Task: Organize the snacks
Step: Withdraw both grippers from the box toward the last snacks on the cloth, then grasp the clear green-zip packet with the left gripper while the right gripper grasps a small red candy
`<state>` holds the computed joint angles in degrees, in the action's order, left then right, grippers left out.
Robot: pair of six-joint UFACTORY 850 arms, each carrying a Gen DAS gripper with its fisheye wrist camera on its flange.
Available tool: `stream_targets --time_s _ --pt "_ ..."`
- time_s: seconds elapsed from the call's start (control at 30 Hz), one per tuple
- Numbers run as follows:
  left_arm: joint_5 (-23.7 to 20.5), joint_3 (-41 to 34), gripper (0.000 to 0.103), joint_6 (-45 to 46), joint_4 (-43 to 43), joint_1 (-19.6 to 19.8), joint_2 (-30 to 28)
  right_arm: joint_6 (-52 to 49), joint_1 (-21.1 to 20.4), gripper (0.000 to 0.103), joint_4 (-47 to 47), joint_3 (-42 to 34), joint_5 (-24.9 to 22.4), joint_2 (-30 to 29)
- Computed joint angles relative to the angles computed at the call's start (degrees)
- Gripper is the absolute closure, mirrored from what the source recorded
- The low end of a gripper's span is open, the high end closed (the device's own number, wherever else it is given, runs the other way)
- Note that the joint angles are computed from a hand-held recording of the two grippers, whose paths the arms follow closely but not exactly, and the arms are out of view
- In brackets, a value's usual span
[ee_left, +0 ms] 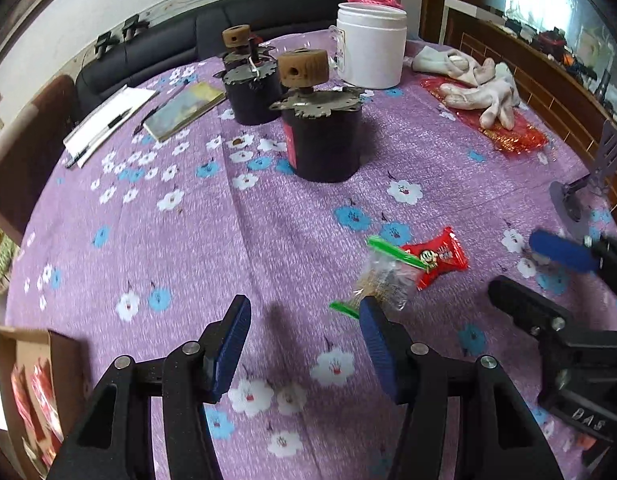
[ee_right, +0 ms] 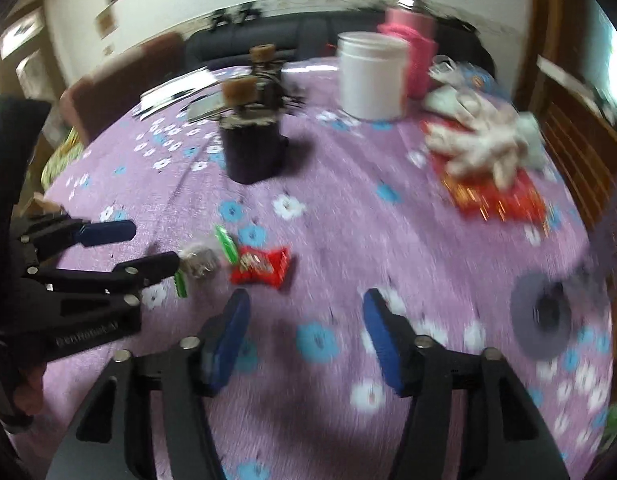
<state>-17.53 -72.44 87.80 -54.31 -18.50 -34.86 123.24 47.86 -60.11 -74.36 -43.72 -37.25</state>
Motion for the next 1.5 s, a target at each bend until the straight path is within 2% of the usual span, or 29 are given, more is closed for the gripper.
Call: stream_targets --time_s 0.1,0.13,0.2,0.33,0.4,0.47,0.53,0.6,0.7,0.87,0.93,1.07,1.13,1.33,1.4,1.5 --pt "1.7 -0.1 0.044 3.4 -1.0 -0.7 -0.1 -9.5 -0.6 0.043 1.1 -3.4 -2.1 -2.3" --pt "2.1 -0.4 0.044 2.8 0.3 -0.8 -0.3 -12.5 -0.9 0.038 0.8 -4.4 -2.6 -2.9" --pt "1.9 -1.2 0.043 3.2 1.1 -0.7 -0.6 -15.4 -1.4 0.032 0.0 -5.0 -1.9 -3.4" --pt "3.0 -1.6 0.043 6.9 -0.5 -0.7 -0.3 -17.1 -2.5 0.032 -0.8 -5.1 -0.9 -3.5" --pt "4.0 -2.0 0.043 5.5 0.7 -0.8 -0.4 -16.0 -3.6 0.029 -2.2 -4.3 2.7 -3.1" --pt "3.1 -3.0 0.043 1.3 4.0 -0.5 -0.8 -18.2 -4.3 0.029 -1.1 -5.5 3.7 -4.1" --pt "3.4 -2.9 0.043 1.8 3.2 -0.3 -0.7 -19.6 -5.0 0.029 -0.6 -6.2 5.7 -4.9" --pt "3.8 -3.0 0.043 2.5 3.0 -0.1 -0.8 -18.6 -6.1 0.029 -0.2 -5.4 11.7 -4.8" --pt "5.0 -3.1 0.043 2.8 2.6 0.0 -1.1 -13.3 -5.7 0.03 -3.4 -4.2 13.2 -4.3" --pt "5.5 -4.0 0.043 -3.5 7.9 -0.1 -1.7 -10.7 -4.2 0.036 -6.2 -2.1 18.3 -3.0" --pt "3.8 -4.5 0.043 -8.4 11.6 0.1 -1.8 -11.5 -3.1 0.037 -5.6 -2.4 15.7 -3.1" --pt "-0.4 -6.4 0.043 -22.0 22.4 -0.1 -2.9 -4.3 -3.5 0.037 -7.4 0.0 13.8 -1.5" --pt "-0.9 -6.4 0.043 -25.2 24.4 -0.4 -3.2 -2.4 -3.9 0.038 -8.4 0.8 14.2 -0.9" --pt "-5.3 -8.8 0.043 -37.2 31.4 -0.6 -4.8 -11.5 -4.1 0.052 -4.0 -2.3 12.9 -2.9" --pt "-5.3 -8.7 0.043 -43.7 36.4 -0.8 -4.9 -12.7 -4.6 0.059 -3.6 -3.1 14.0 -3.4" --pt "-3.1 -7.0 0.043 -47.6 38.8 -0.6 -3.4 -16.7 -4.6 0.061 -1.8 -4.4 14.5 -4.3"
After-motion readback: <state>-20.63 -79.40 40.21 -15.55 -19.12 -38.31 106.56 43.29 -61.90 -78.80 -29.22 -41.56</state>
